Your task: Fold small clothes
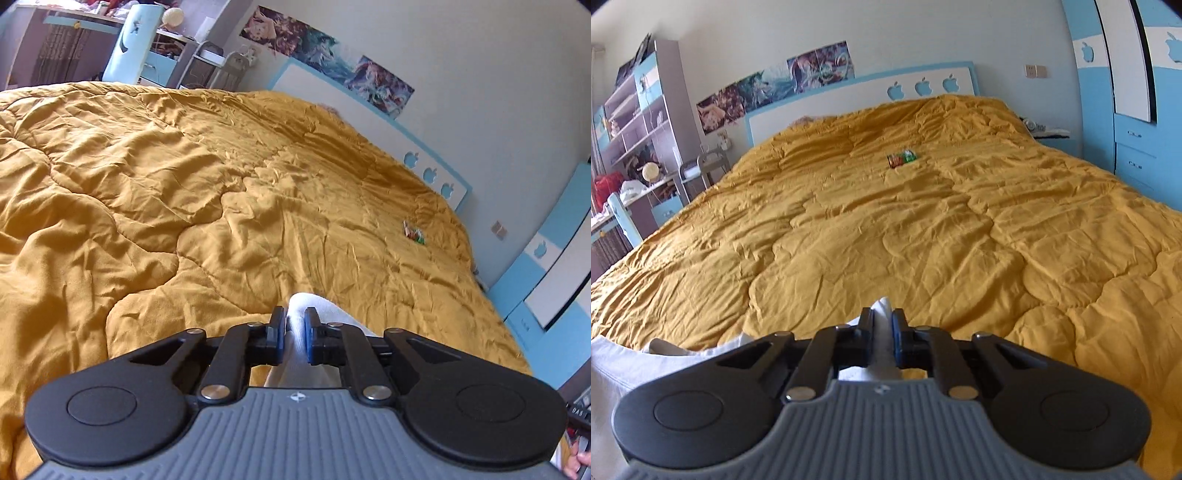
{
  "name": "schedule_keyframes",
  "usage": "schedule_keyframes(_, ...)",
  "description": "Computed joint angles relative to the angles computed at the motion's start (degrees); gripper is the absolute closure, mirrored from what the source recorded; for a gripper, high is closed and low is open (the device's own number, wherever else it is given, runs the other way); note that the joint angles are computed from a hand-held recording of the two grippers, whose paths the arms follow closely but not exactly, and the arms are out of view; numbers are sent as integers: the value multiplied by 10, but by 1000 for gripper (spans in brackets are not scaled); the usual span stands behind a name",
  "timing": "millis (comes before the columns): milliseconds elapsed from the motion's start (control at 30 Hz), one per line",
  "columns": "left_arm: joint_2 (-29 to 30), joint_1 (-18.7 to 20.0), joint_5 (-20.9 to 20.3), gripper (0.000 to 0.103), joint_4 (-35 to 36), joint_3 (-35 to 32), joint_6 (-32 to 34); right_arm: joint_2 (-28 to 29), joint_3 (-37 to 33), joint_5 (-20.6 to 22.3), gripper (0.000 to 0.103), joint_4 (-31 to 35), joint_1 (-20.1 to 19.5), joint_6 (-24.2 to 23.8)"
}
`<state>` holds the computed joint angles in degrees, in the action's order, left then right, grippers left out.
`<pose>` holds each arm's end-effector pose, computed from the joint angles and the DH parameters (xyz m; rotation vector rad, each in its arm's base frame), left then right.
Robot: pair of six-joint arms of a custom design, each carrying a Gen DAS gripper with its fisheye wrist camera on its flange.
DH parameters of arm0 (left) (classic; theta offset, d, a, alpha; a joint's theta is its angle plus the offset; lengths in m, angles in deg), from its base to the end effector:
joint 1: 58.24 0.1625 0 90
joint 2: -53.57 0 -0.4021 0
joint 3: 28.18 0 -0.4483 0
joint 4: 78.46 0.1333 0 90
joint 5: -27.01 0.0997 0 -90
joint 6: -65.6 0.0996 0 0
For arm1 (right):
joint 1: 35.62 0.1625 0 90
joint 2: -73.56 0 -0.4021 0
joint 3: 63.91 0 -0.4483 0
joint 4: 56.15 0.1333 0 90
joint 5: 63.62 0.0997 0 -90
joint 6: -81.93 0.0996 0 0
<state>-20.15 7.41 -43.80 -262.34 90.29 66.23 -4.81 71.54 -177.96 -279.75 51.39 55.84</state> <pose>-0.0827 -0.5854 0.2467 0.3813 2.6889 -1.3054 0.0694 -0.4404 0.2558 0.0680 -2.0531 1.4363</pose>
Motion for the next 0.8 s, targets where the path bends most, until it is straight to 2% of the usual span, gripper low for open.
schedule_keyframes(33,4,-3,15,92,-5,-1,0,8,-3,9,98,-21,2,-18)
schedule_keyframes(100,24,-11,63,91,6,-11,9,30,-19,-10,98,-33,9,-35)
schedule_keyframes(200,52,-11,111,90,25,-26,15,65,-49,-65,98,-4,11,-33)
schedule_keyframes(233,55,-6,112,84,29,-24,13,74,-59,-95,97,15,14,-29)
schedule_keyframes(267,56,-3,113,81,32,-26,7,81,-69,-137,93,43,19,-21)
schedule_keyframes(300,53,3,102,80,40,-28,-4,82,-74,-160,86,60,21,-11)
schedule_keyframes(367,39,7,93,75,58,-27,-17,67,-65,-169,66,53,23,14)
schedule_keyframes(400,34,1,110,69,66,-27,-17,60,-62,-181,65,51,29,23)
schedule_keyframes(433,30,-13,152,65,71,-25,-12,48,-58,-206,64,55,39,28)
schedule_keyframes(500,38,-50,272,67,44,-21,22,15,-42,-242,64,89,63,21)
schedule_keyframes(533,39,-68,316,66,9,-14,62,-5,-26,-242,64,88,77,10)
schedule_keyframes(567,30,-83,337,66,-10,-3,84,-24,-9,-239,64,82,93,1)
schedule_keyframes(600,10,-93,333,66,-10,12,89,-42,8,-240,64,76,112,-4)
schedule_keyframes(633,-28,-102,310,66,13,32,74,-56,22,-244,64,72,132,-5)
schedule_keyframes(733,-141,-133,244,72,118,86,-13,-86,74,-255,67,43,216,3)
schedule_keyframes(800,-201,-160,215,76,157,123,-41,-61,92,-267,79,-9,273,10)
